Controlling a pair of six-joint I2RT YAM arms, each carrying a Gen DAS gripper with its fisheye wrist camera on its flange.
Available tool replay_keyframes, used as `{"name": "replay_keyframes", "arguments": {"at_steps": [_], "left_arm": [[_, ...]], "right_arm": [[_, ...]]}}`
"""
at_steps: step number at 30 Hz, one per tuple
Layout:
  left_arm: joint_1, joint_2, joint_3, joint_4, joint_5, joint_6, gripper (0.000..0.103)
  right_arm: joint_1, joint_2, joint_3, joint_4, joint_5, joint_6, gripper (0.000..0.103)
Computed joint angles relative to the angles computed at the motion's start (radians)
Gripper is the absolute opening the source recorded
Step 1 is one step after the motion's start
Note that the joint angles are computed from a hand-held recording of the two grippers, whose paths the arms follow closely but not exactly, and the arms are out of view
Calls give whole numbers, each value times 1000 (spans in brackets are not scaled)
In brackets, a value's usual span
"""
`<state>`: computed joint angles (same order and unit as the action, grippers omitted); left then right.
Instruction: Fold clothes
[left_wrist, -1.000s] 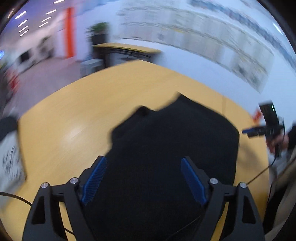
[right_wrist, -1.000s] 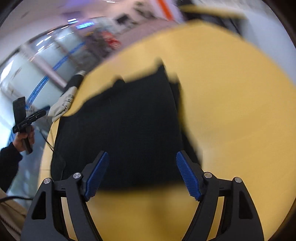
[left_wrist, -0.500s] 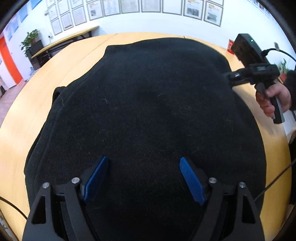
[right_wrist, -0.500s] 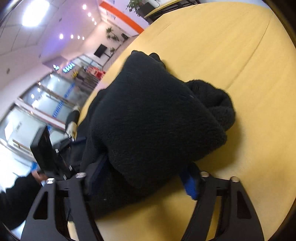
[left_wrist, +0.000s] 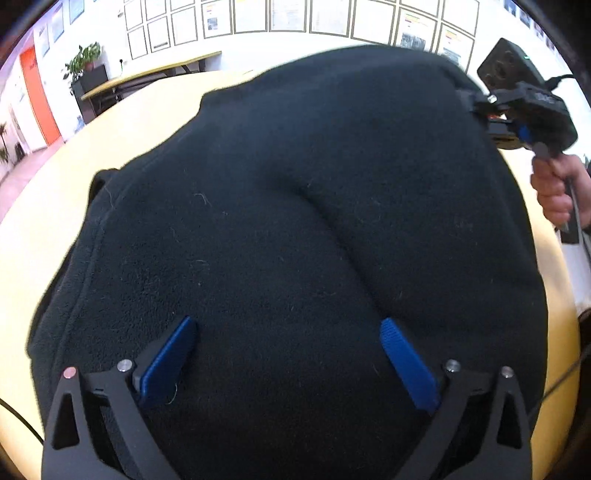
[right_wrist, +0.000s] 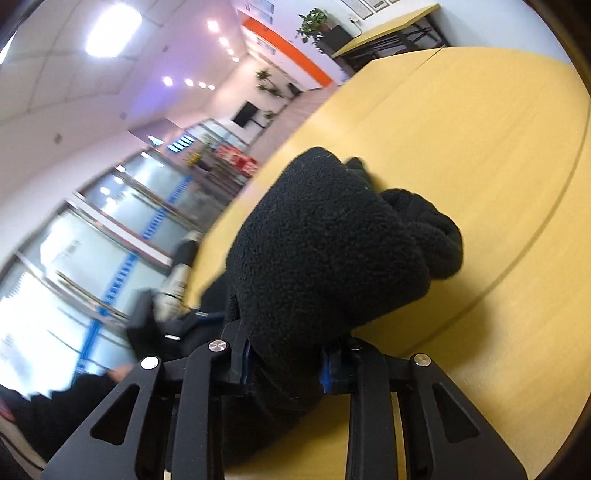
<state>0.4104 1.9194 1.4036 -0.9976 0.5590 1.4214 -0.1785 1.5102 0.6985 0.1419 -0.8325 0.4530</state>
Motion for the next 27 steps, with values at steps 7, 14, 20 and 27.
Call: {"name": "replay_keyframes", "arguments": {"at_steps": [7, 14, 20, 27], "left_arm": [[-14, -35, -5, -16, 24, 54, 100], [-90, 49, 52, -17, 18, -34, 103], [-14, 17, 69, -44, 16, 11, 98], [112, -11, 18, -67, -4, 156, 101]], "right_arm": [[-61, 27, 119, -171, -26, -171, 23], [60, -63, 275, -366, -34, -430, 24], [77, -81, 285, -517, -68, -674, 24], [20, 4, 356, -526, -98, -716, 24]]}}
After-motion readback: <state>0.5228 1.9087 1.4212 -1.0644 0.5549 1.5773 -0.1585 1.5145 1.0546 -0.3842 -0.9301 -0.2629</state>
